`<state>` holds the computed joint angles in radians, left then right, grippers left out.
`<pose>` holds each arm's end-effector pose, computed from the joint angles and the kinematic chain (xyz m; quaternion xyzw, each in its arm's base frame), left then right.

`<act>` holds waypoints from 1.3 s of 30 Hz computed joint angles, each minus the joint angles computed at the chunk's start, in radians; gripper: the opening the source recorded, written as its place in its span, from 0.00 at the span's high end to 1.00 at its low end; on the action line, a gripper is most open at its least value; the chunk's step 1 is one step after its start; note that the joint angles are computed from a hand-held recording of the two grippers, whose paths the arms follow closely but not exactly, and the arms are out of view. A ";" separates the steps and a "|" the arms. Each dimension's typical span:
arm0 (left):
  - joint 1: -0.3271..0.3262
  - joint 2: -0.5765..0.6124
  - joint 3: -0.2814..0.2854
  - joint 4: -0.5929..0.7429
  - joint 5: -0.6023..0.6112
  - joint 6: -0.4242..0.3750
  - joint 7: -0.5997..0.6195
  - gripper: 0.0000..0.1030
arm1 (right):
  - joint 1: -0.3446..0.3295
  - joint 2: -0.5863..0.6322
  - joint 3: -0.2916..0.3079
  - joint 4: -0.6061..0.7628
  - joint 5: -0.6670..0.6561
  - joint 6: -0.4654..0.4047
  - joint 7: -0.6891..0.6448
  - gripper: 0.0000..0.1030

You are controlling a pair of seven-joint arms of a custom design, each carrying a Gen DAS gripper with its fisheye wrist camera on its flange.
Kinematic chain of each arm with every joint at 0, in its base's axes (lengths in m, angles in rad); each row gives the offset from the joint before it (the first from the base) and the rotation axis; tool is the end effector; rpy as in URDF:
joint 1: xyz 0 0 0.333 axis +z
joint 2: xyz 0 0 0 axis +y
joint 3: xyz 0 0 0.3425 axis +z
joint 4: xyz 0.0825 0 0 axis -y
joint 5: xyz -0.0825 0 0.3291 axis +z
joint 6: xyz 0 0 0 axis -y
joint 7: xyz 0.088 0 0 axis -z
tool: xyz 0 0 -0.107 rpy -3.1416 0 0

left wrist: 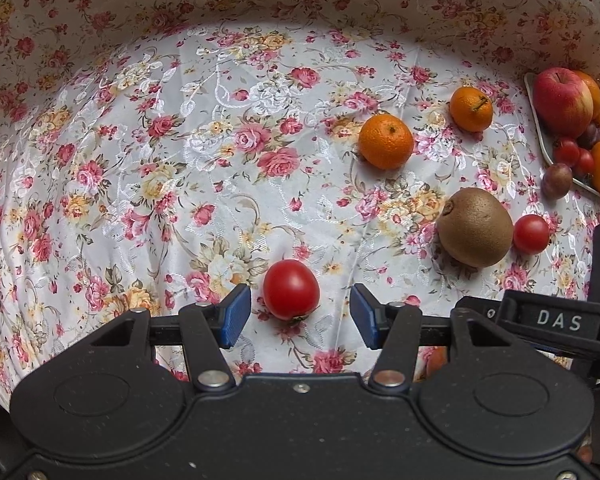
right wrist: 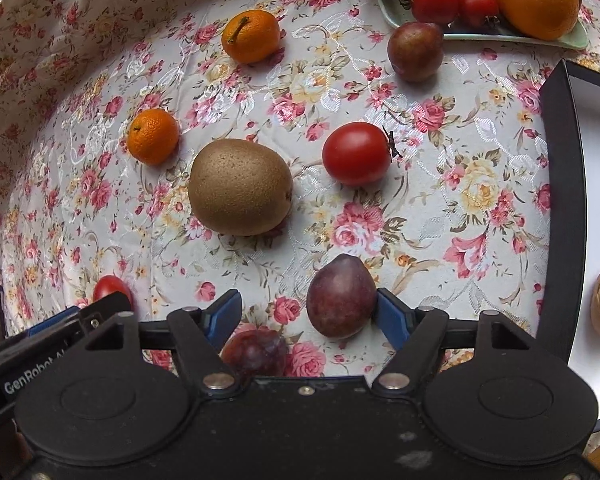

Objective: Organize fruits
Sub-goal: 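Close left gripper on a red tomato while right gripper closes on a dark plum, then lift and carry the tomato and plum over the white box with both grippers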

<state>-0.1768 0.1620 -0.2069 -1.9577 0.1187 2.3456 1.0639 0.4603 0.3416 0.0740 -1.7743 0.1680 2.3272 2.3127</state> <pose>0.5313 -0.2059 0.4737 -0.7216 0.6820 -0.0980 0.0671 0.5393 0.3162 0.4426 -0.5815 0.8028 0.0626 0.1155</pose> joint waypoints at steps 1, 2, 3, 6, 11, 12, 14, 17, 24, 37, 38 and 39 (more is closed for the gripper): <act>-0.001 0.004 0.000 0.002 0.002 -0.003 -0.001 0.42 | -0.011 -0.011 0.002 -0.025 0.032 0.030 0.005 0.21; -0.001 0.007 0.000 0.004 0.005 -0.006 -0.003 0.42 | -0.019 -0.019 0.006 -0.042 0.059 0.052 0.005 0.20; -0.003 0.012 0.001 0.006 0.009 -0.011 -0.005 0.42 | -0.025 -0.020 0.008 -0.048 0.076 0.059 0.002 0.20; -0.003 0.020 0.000 0.009 0.011 -0.021 -0.007 0.42 | -0.031 -0.011 0.012 -0.029 0.082 0.035 -0.020 0.20; 0.003 0.034 -0.002 0.017 -0.009 -0.019 0.002 0.42 | -0.004 0.024 0.012 0.034 0.033 -0.029 -0.048 0.08; 0.003 0.036 -0.002 0.018 -0.010 -0.017 0.006 0.42 | 0.003 0.031 0.008 0.051 0.018 -0.049 -0.044 0.08; 0.003 0.044 -0.001 0.022 -0.004 -0.015 0.010 0.42 | 0.013 0.046 0.005 0.080 0.000 -0.080 -0.039 0.08; 0.007 0.055 -0.001 0.032 -0.010 -0.019 0.013 0.43 | 0.011 0.063 0.004 0.102 0.013 -0.093 -0.028 0.05; 0.019 0.064 0.000 0.037 -0.041 -0.011 0.022 0.43 | 0.013 0.063 -0.014 0.102 0.031 -0.092 0.032 0.13; 0.016 0.033 -0.007 0.021 -0.060 0.016 0.011 0.60 | -0.010 -0.007 -0.002 0.045 -0.006 -0.076 0.034 0.64; 0.015 0.031 -0.008 0.024 -0.064 0.017 0.012 0.60 | -0.011 -0.015 -0.001 0.042 -0.005 -0.068 0.026 0.64; 0.014 0.028 -0.010 0.027 -0.068 0.018 0.014 0.60 | -0.011 -0.025 -0.001 0.036 -0.007 -0.062 0.020 0.64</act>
